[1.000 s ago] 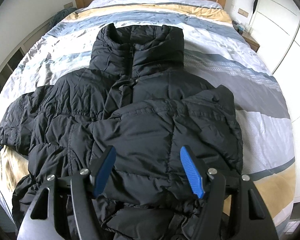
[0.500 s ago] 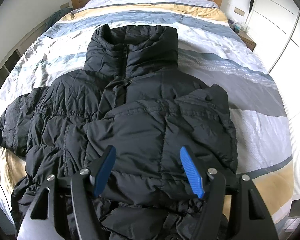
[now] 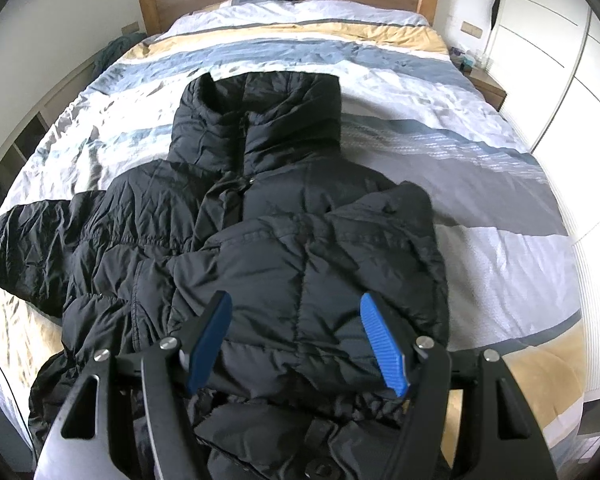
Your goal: Fold large clothes
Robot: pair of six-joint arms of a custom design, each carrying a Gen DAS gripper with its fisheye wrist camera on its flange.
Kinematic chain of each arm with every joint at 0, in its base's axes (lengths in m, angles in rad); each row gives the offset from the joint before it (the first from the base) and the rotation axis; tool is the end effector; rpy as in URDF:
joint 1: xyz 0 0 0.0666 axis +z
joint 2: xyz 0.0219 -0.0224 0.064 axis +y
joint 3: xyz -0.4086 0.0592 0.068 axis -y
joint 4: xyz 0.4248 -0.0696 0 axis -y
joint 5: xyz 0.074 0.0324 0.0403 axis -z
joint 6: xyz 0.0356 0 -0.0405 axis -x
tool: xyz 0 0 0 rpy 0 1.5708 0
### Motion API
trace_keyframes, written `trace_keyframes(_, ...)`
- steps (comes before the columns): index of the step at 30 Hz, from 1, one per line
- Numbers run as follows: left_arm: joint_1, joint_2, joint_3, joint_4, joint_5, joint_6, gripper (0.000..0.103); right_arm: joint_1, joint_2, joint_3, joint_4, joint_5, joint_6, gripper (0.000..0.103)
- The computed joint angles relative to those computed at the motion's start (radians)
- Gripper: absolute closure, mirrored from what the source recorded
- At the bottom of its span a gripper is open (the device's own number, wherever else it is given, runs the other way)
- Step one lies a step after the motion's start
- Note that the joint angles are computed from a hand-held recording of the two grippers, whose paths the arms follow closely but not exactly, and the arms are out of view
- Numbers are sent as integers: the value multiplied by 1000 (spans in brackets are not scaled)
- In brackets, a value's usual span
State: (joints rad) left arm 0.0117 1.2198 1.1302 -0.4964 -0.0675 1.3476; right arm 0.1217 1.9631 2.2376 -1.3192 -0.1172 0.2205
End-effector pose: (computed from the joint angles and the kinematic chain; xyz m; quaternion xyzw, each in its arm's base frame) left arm 0.4594 0.0074 0.4389 -0.5659 0.6750 -0.2693 0.3893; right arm 0.6989 0.0893 0.5026 -0.1791 0.9473 0.0437 0.2621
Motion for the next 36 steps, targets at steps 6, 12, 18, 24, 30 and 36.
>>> trace_keyframes(6,-76,18,86,-1,-24,-58,95,-41,-11,2,3,-30,-1,37)
trace_keyframes(12,-160,79,193,-24,-21,-126,96,-83,-23,-3,8,-57,1,37)
trace_keyframes(18,-241,163,311,-86,-8,-188,96,-127,-22,0,12,-77,-11,37)
trace_keyframes(24,-316,265,437,-200,8,-279,96,-163,-24,-10,14,-98,-18,37)
trace_keyframes(30,-384,379,546,-290,36,-346,96,-189,-44,-60,33,-113,-27,37)
trace_keyframes(36,-440,495,650,-394,54,-406,96,-214,-61,-98,46,-119,-28,37)
